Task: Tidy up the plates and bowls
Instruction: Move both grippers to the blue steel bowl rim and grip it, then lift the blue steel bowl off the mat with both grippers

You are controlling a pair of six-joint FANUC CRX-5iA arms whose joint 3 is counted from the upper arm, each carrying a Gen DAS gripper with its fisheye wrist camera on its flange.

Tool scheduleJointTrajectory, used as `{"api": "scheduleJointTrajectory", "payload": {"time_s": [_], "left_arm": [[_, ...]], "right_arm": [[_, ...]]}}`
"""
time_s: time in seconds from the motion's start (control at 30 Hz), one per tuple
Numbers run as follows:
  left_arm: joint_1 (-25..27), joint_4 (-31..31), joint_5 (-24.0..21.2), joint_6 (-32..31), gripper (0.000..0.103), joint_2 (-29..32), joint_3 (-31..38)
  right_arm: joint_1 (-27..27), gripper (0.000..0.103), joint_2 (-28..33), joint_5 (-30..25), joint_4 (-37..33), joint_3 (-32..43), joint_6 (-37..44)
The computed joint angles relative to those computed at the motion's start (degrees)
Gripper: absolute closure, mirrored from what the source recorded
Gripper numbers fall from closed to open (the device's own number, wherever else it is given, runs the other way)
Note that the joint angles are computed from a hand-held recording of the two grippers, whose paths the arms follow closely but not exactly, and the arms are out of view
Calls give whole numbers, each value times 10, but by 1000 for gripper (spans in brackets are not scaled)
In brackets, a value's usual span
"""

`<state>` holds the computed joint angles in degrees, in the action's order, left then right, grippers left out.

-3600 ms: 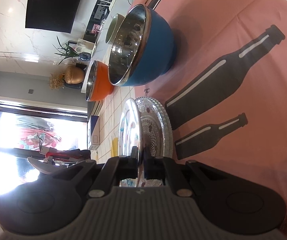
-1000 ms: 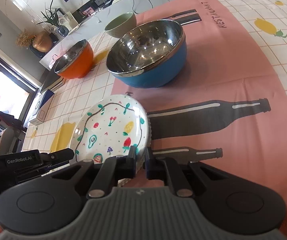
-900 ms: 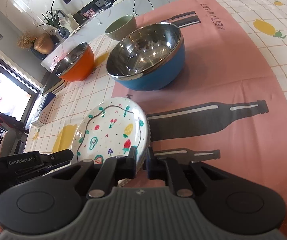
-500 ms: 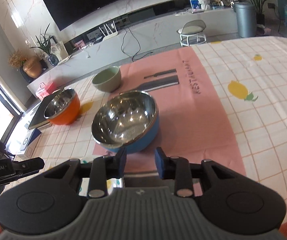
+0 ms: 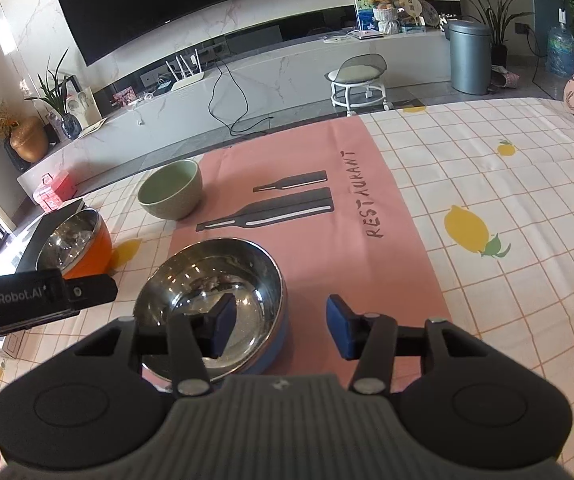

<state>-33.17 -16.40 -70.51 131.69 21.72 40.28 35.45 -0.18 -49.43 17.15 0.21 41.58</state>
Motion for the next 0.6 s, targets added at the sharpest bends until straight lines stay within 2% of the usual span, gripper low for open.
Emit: {"api": "scheduleJointTrajectory", "payload": {"time_s": [0.2, 0.27, 0.33, 0.4, 0.53, 0.6], "left_arm": [[6, 9, -18, -17, 51, 33, 19], [9, 17, -23, -18, 58, 40, 23], [12, 30, -19, -20, 70, 43, 19], [9, 24, -28, -19, 78, 49, 26], [4, 12, -35, -16, 95, 50, 31], [2, 8, -42, -23, 98, 52, 36]], "right_arm": [[-26, 54, 19, -1, -75, 24, 28], [-32, 59, 20, 2, -92, 24, 32], [-34, 61, 21, 4, -103, 23, 38], [-36, 72, 21, 3, -111, 22, 41], [-41, 86, 14, 21, -132, 15, 49], [-34, 91, 11, 26, -116, 8, 41]]}}
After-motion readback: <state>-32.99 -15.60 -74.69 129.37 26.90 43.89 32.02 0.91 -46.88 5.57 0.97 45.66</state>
